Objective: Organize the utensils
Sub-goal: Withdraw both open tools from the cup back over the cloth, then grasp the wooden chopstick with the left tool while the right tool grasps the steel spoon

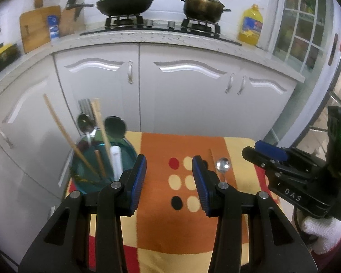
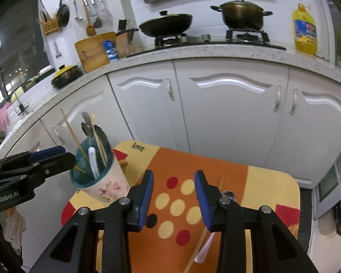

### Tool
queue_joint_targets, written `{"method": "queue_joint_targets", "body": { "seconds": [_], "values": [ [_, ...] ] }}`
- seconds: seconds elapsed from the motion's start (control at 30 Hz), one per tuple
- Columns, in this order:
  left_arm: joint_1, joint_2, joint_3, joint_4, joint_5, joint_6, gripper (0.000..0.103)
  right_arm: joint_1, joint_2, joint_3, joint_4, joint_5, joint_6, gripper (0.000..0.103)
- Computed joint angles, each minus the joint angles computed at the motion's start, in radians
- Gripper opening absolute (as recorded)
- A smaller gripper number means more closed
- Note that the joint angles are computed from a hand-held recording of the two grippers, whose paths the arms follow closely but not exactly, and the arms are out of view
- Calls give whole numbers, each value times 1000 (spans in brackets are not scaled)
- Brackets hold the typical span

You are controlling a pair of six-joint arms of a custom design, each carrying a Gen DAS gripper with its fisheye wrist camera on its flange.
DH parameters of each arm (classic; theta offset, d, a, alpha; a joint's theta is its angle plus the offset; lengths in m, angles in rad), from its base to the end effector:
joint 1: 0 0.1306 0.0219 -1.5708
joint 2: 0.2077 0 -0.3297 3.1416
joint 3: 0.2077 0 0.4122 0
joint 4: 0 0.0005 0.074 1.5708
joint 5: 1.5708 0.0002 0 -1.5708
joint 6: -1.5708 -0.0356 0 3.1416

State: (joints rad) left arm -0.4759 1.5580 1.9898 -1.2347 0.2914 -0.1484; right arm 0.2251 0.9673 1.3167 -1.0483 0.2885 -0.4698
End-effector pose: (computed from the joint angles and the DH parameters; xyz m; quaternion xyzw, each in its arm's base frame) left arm 0.4707 -0.2547 0.5487 0.3335 0.8563 -0.1932 0.3437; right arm 0.3579 0.0710 0.5062 0.1697 0.8829 0.0198 0.4373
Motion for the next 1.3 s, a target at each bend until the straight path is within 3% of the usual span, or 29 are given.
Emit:
{"method": "queue_joint_targets", "body": {
  "seconds": [0.23,0.47,0.67,0.93,1.0,1.07,1.13,1.3],
  "values": [
    [-43,27,-11,-25,0,15,41,-72,-63,-83,-27,-28,-19,35],
    [-78,70,-21,-64,41,25,41,-190,-104,-197,-55,-119,-57,35],
    [-107,109,-31,-92,56,16,41,-249,-71,-247,7,-213,-35,35],
    [-118,177,9,-127,93,-2,41,-350,59,-245,143,-378,41,35],
    [-127,210,38,-141,96,4,41,-364,79,-251,176,-422,64,28],
    [-136,242,70,-158,92,12,41,-370,97,-250,180,-436,78,13],
    [-147,270,97,-168,84,19,41,-386,88,-270,204,-468,85,7],
    [-181,348,176,-178,52,31,41,-428,-1,-322,207,-511,82,2]
  ]
}}
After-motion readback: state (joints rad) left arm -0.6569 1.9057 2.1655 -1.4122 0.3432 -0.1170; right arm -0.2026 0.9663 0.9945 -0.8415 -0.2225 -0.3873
